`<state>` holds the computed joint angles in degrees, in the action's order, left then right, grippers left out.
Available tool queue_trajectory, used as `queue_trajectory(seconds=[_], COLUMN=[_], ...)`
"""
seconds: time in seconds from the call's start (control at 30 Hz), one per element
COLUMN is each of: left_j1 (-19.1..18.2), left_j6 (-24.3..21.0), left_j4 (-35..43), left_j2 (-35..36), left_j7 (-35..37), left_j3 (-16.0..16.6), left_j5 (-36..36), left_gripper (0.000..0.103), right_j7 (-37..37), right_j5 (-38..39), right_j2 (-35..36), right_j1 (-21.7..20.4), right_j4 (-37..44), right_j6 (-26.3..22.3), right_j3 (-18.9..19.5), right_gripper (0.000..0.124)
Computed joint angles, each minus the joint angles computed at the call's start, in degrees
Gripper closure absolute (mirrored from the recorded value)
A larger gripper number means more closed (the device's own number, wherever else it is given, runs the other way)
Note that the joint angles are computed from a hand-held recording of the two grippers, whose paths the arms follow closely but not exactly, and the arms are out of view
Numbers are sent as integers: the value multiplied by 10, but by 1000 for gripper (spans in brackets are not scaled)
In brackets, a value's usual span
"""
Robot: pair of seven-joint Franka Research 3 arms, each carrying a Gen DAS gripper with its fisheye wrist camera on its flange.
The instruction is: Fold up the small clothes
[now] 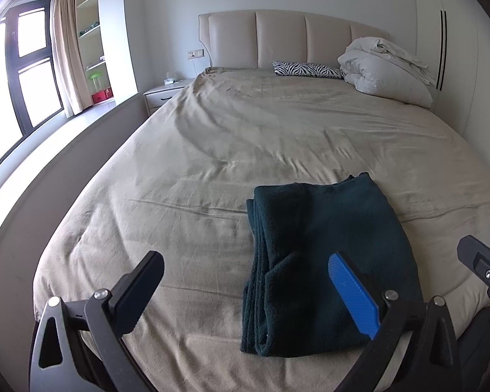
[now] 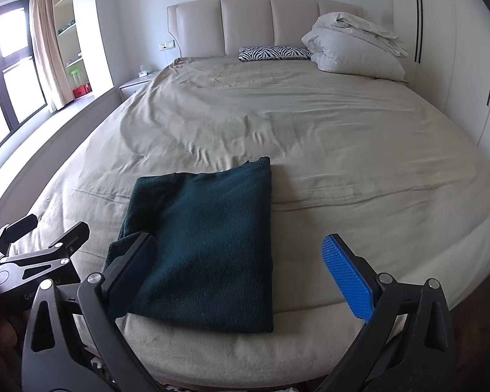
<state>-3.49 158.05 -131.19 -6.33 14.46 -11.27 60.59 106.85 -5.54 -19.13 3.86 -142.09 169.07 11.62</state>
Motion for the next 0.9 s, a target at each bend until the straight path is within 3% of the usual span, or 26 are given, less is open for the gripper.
queue_trajectory(seconds=[0.9], left_j1=[0], left_j6=[1], left_j4=[-2], left_j2=[-1], left_j7=[2], left_j3=[0], left_j5=[-1], left_gripper=[0], right_j7=[4], right_j5=[-1], right_j2=[-1], right_j1=[1], right_j4=[-6], right_j6=[0], right_j3=[2], right_gripper=[21])
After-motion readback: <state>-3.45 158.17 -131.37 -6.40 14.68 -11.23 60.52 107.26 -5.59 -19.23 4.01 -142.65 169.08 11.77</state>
